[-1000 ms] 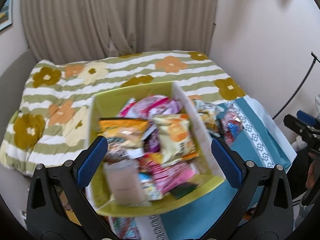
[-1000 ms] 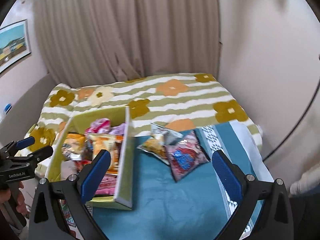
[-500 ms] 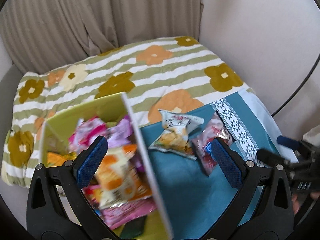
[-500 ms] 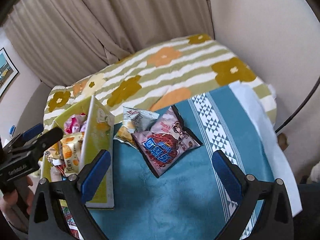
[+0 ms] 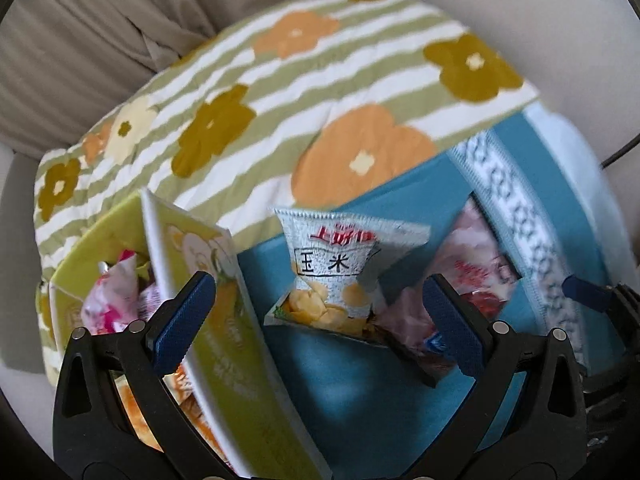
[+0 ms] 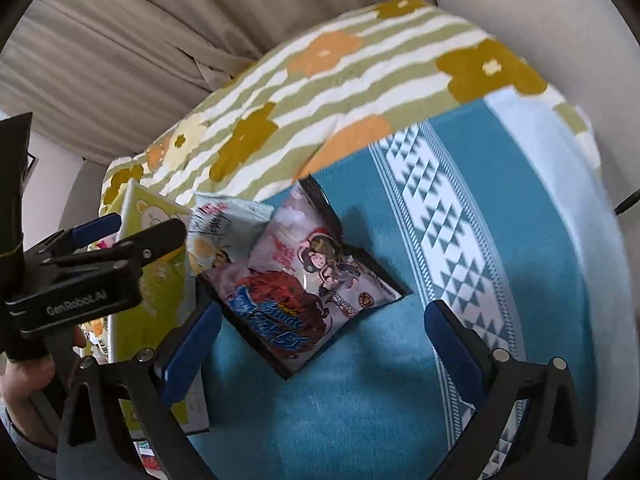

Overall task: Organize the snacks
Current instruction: 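Grasp the silver Oishi corn bag with the left tool while the right tool grasps the chocolate sponge bag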

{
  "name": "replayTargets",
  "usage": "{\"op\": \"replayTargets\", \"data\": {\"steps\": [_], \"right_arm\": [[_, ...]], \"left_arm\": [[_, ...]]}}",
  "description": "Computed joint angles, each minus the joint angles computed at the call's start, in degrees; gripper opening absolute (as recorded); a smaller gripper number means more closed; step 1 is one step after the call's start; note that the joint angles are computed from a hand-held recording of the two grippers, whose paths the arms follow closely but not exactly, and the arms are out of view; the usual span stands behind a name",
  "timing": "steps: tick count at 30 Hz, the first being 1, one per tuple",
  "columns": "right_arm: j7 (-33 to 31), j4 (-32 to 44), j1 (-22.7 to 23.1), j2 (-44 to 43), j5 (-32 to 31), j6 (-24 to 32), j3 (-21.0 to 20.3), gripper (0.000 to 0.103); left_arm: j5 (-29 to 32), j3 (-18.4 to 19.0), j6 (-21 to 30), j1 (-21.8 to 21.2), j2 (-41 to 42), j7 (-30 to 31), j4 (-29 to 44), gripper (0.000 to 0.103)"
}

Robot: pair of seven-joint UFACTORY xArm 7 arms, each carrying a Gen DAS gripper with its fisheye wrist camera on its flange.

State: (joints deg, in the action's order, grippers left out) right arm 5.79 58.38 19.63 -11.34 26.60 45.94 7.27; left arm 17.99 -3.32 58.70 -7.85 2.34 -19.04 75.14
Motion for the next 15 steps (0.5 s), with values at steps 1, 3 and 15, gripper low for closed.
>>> {"op": "replayTargets", "data": {"steps": [1, 3, 15], "right_arm": [[-0.34, -0.08, 0.07, 0.55, 1.13, 0.08, -0.32, 0.101], [-0.62, -0.29, 0.0, 1.36, 3.15, 0.24, -0.68, 0.101], [1.02, -2.66, -0.78, 3.77, 15.37, -2.38, -1.12, 0.101]], "left_arm": [[-0.37, 0.05, 0.98, 0.05, 1.24, 0.31, 0.88, 0.102], [-1.79, 0.2, 1.46, 0.15, 2.77, 1.35, 1.9, 0.102], [0.81, 1.23, 6.0, -1.18, 8.74, 4.16, 5.25, 0.094]]}}
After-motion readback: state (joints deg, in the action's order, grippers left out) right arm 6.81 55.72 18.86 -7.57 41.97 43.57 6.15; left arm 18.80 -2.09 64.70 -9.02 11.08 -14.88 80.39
